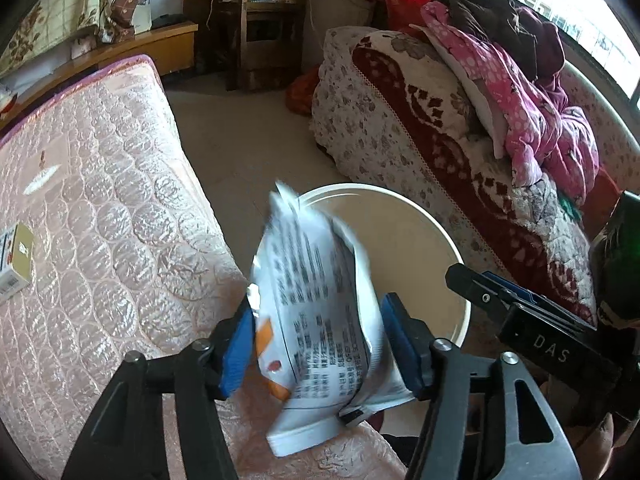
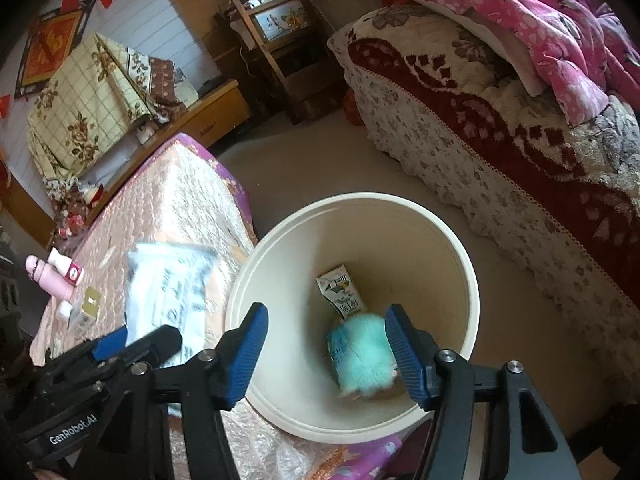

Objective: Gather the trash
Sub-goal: 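Carry the green towel and printed wrapper to the bucket and open both tools, then move both open tools back over the mattress toward the remaining items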

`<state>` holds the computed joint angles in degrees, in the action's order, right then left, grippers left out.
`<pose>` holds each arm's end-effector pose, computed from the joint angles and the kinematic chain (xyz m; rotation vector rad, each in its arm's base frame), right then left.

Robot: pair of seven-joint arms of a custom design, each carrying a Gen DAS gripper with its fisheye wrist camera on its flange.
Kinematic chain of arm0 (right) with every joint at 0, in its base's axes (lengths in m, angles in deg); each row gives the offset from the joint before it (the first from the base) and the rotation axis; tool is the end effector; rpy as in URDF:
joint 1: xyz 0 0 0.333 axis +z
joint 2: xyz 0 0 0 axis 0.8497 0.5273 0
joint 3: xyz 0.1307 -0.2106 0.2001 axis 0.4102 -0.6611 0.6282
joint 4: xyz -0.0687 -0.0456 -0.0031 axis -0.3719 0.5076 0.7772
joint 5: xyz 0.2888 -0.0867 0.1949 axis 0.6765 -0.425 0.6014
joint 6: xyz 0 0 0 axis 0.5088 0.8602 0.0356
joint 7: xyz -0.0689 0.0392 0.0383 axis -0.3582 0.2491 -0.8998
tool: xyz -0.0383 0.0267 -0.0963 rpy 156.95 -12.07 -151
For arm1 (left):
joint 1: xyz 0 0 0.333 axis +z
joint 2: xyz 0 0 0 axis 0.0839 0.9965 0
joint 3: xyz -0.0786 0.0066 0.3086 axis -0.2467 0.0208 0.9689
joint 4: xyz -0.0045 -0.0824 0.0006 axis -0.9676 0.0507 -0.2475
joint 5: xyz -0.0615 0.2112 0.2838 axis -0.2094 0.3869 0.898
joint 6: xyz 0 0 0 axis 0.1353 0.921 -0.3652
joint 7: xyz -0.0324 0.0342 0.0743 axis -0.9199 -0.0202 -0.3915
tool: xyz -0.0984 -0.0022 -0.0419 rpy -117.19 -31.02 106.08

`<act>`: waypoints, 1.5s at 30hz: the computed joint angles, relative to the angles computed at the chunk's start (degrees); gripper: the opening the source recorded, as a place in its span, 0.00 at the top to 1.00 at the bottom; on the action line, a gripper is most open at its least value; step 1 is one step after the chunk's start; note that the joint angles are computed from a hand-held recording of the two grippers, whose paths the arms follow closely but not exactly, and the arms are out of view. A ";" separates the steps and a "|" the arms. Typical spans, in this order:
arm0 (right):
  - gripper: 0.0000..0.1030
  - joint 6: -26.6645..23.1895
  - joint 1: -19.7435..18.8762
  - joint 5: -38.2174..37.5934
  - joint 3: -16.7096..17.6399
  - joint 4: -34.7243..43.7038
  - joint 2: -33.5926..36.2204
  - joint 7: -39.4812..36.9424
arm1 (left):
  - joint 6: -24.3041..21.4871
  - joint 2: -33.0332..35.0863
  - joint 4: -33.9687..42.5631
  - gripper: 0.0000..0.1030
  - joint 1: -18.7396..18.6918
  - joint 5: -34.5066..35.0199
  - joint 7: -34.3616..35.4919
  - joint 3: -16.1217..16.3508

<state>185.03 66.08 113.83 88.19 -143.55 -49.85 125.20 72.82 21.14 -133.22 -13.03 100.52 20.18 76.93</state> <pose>0.5493 0.0589 0.4731 -1.6921 1.7655 -0.2036 0.5227 -0.2924 0.5090 -1.9810 1.9659 -0.8257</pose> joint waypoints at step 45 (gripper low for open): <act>0.32 -1.08 15.14 -5.81 4.61 0.73 -3.29 -6.41 | -4.20 -35.98 -31.55 0.36 21.37 6.77 -7.94 -3.75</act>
<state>183.94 81.21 108.02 92.80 -142.82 -53.14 118.79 68.62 -14.84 -164.77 8.33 107.30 12.25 73.18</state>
